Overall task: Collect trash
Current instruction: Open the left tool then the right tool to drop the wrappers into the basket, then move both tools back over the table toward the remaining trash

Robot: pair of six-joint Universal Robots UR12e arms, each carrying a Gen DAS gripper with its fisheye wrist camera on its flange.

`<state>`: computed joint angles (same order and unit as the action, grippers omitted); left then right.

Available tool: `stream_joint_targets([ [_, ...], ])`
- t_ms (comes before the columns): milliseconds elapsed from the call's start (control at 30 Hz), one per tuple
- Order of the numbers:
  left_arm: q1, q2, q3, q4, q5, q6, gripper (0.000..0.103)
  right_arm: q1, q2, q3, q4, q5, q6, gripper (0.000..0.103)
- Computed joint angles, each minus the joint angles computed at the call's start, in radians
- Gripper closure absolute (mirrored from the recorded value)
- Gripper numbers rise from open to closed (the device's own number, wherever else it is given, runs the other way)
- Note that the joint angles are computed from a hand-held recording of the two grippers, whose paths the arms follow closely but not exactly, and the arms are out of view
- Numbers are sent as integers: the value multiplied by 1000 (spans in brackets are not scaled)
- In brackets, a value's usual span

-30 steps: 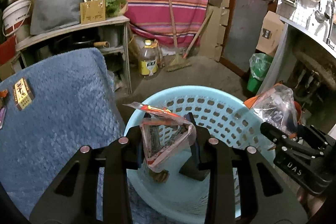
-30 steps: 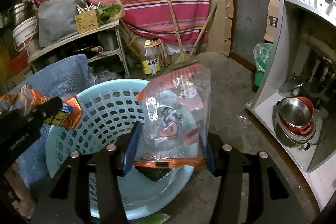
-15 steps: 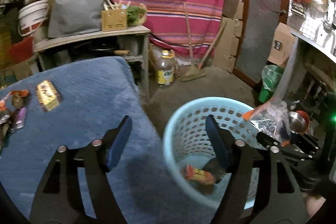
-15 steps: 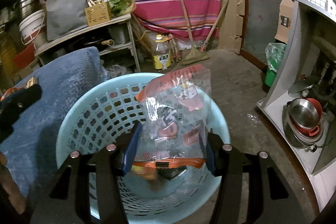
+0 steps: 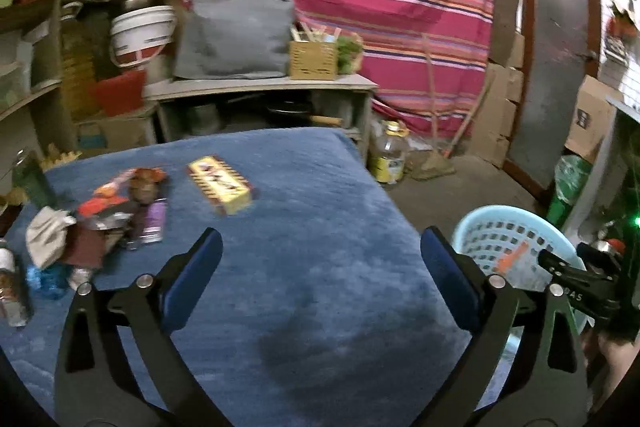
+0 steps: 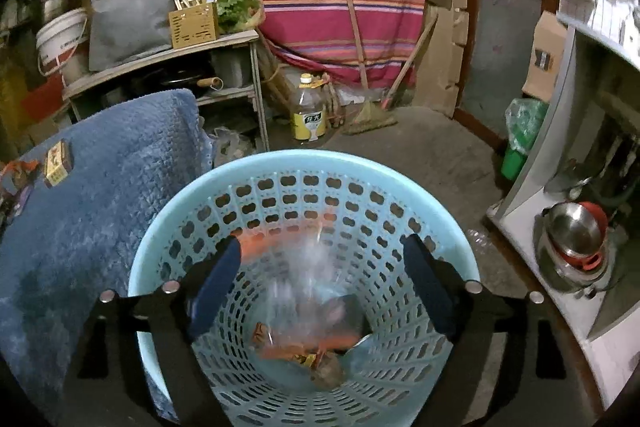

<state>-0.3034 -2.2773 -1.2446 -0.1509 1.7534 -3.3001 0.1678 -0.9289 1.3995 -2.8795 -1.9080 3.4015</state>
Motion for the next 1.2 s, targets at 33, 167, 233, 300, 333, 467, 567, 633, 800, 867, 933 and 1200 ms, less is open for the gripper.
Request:
stream_joint_targets([
  [33, 8, 11, -16, 8, 7, -5, 6, 8, 1, -4, -3, -20, -15, 15],
  [167, 31, 44, -65, 47, 23, -21, 6, 34, 4, -14, -29, -69, -57, 12],
  [233, 40, 58, -87, 63, 32, -26, 6, 41, 3, -15, -43, -72, -57, 12],
  [300, 47, 67, -102, 71, 43, -27, 6, 49, 2, -17, -56, -69, -54, 12],
  [333, 51, 74, -111, 75, 49, -25, 6, 54, 1, -18, -65, -65, -54, 12],
  [467, 64, 93, -144, 95, 72, -10, 6, 73, 7, -31, -89, -54, -69, 11],
  [567, 75, 109, -171, 110, 91, -4, 6, 91, 19, -52, -93, -42, -87, 11],
  [633, 84, 119, -188, 116, 99, -5, 6, 104, 29, -70, -92, -32, -106, 11],
  [800, 108, 145, -230, 140, 112, -10, 6, 131, 45, -98, -104, 27, -119, 11],
  [867, 116, 153, -245, 150, 127, -12, 6, 142, 53, -114, -106, 66, -121, 11],
  [933, 122, 158, -256, 153, 142, -16, 6, 153, 63, -131, -111, 81, -133, 11],
  [1200, 159, 185, -298, 158, 164, -39, 5, 198, 110, -208, -106, 116, -173, 11],
])
